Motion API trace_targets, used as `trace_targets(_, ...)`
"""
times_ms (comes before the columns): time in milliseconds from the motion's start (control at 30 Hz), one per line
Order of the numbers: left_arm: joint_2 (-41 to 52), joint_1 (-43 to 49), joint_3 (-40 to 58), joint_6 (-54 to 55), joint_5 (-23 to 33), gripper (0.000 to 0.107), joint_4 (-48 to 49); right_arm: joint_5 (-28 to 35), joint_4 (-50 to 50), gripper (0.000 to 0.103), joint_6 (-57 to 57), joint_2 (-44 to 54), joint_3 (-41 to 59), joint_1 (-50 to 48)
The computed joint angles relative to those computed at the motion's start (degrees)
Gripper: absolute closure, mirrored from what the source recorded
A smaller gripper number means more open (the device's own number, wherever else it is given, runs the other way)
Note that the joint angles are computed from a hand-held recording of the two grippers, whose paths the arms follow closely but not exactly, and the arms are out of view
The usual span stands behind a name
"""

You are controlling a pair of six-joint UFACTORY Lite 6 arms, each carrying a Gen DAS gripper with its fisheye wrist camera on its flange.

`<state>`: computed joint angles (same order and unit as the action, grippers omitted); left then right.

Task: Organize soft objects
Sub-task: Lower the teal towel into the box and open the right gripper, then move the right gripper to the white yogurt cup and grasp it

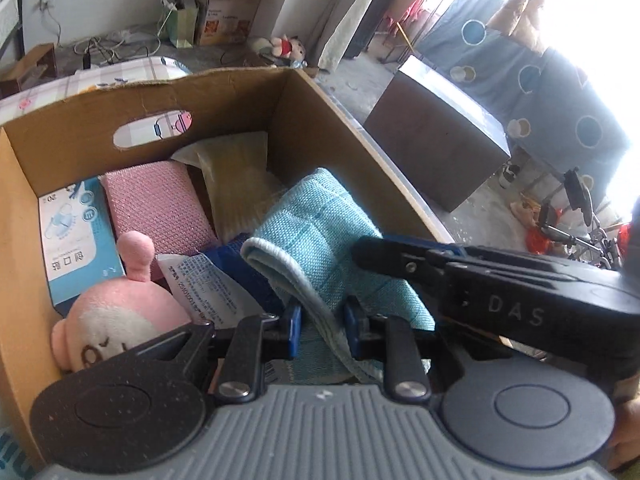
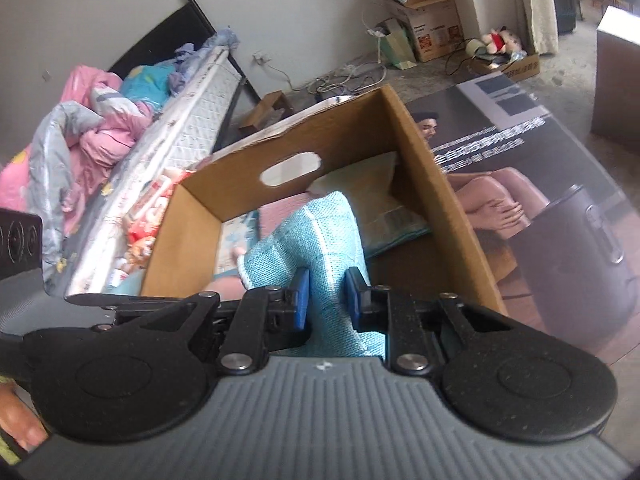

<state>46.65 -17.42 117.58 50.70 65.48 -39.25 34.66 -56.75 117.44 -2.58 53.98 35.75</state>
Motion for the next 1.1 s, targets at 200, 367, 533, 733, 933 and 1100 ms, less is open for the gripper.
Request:
trace_targets(200, 5.81, -2.15, 5.01, -3.93, -0.85, 0.078, 1.95, 4.41, -5.81, 0.077, 3.39, -3.17, -2.94, 0.01)
trace_targets(367, 0.89, -0.41, 0.2, -1.45, -1.77, 0.061, -0.04, 7.53, -5.17, 0.075, 6.19, -7.15, -5.43, 3.3)
trace_targets(533, -8.02, 3.47, -6.44, 3.28, -2.47, 0.049, -2.11, 11.19, -4.24, 0.069, 10.76, -7.76, -4.91, 8.81)
trace_targets(733, -20.73, 11.08, -16.41, 12.04, -2.87, 0.036, -4.36, 16.14, -6.09, 0.05, 18.38, -7.98, -3.26, 16.38)
trace_targets(933, -26.87, 23.38, -21.18, 20.44, 3.57, 0.025, -9.13, 25.51, -6.09, 0.025, 20.21, -2.61, 5.61, 27.21)
trace_targets(1100, -25.15, 34.5, -17.96, 24.99, 10.17, 0.02, -11.71, 29.63, -6.2, 0.021, 19.36, 5.94, 17.46, 32.61)
